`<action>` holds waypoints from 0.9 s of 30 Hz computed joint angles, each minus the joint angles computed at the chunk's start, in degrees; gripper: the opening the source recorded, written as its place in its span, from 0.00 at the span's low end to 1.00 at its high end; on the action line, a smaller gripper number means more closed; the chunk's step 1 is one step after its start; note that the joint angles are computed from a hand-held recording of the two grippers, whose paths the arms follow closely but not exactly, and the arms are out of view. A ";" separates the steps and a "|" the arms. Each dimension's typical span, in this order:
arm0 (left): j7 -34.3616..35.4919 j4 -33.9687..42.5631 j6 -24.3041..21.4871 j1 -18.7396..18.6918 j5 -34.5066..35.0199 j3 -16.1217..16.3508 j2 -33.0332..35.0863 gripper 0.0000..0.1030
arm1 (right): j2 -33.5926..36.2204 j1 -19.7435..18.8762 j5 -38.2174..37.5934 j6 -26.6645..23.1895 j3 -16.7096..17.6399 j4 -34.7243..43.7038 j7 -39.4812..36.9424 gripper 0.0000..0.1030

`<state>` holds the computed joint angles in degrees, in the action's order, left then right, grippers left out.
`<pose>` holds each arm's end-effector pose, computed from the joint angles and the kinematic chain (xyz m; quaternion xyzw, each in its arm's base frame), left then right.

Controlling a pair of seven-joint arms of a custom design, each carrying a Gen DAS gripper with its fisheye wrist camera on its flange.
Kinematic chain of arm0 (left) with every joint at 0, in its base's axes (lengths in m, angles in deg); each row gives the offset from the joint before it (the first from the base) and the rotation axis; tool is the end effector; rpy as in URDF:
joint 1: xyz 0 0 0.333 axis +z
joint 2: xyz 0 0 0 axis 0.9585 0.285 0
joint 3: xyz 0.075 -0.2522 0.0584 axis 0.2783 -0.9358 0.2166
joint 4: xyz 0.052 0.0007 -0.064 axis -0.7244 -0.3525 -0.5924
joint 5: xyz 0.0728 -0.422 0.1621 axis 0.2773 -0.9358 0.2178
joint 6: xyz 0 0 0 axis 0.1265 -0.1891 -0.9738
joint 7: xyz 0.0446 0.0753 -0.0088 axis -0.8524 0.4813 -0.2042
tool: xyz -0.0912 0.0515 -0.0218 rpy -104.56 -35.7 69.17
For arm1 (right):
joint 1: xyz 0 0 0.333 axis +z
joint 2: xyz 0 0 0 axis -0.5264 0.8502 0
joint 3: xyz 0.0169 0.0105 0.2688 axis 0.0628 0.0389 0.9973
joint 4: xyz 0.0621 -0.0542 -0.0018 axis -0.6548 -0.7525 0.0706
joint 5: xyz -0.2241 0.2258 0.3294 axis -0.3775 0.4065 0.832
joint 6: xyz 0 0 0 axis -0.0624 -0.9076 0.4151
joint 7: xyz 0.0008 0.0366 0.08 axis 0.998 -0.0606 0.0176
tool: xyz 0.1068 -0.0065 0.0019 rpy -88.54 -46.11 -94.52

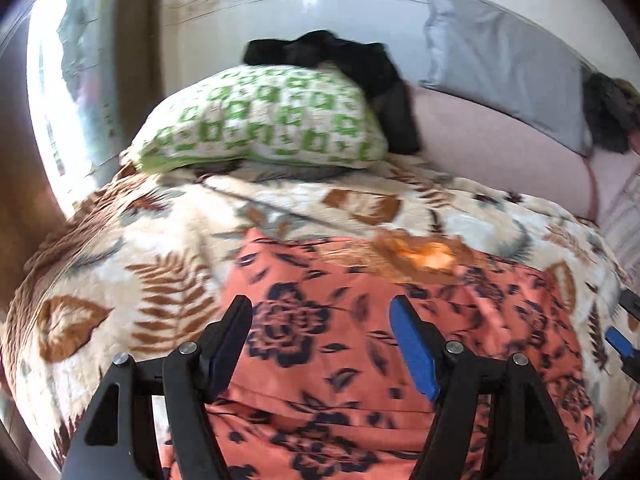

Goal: Fold small clothes

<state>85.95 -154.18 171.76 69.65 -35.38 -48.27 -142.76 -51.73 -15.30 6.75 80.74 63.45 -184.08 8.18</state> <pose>0.3673 -0.0880 0.5841 -0.7768 0.4758 -0.2348 0.3390 0.4529 0.0413 0.5414 -0.5467 0.6627 0.0145 0.5116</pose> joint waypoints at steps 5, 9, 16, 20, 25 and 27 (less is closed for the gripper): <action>-3.50 -1.43 -6.11 4.83 3.04 -2.38 3.81 0.70 | 0.32 1.11 -8.38 -1.24 6.62 -0.42 -2.79 0.83; -2.66 0.23 -7.35 4.34 4.32 -1.37 7.95 0.70 | 5.02 1.83 -13.72 1.08 10.75 2.67 1.01 0.83; 0.07 1.14 -8.27 2.51 1.15 2.90 8.42 0.70 | 28.20 -3.22 -36.06 -5.68 21.37 25.36 19.33 0.83; 1.58 1.17 -8.27 2.62 -1.15 3.92 8.08 0.70 | 38.55 -5.02 -53.96 -14.20 24.77 34.83 30.61 0.46; 1.89 1.05 -8.44 3.43 -2.73 4.11 7.39 0.70 | 28.99 -2.61 -50.68 -9.46 18.31 26.19 27.35 0.05; 1.68 0.85 -8.68 3.61 -2.73 3.60 6.90 0.70 | 22.07 -2.32 -46.82 -6.65 15.10 20.72 24.73 0.04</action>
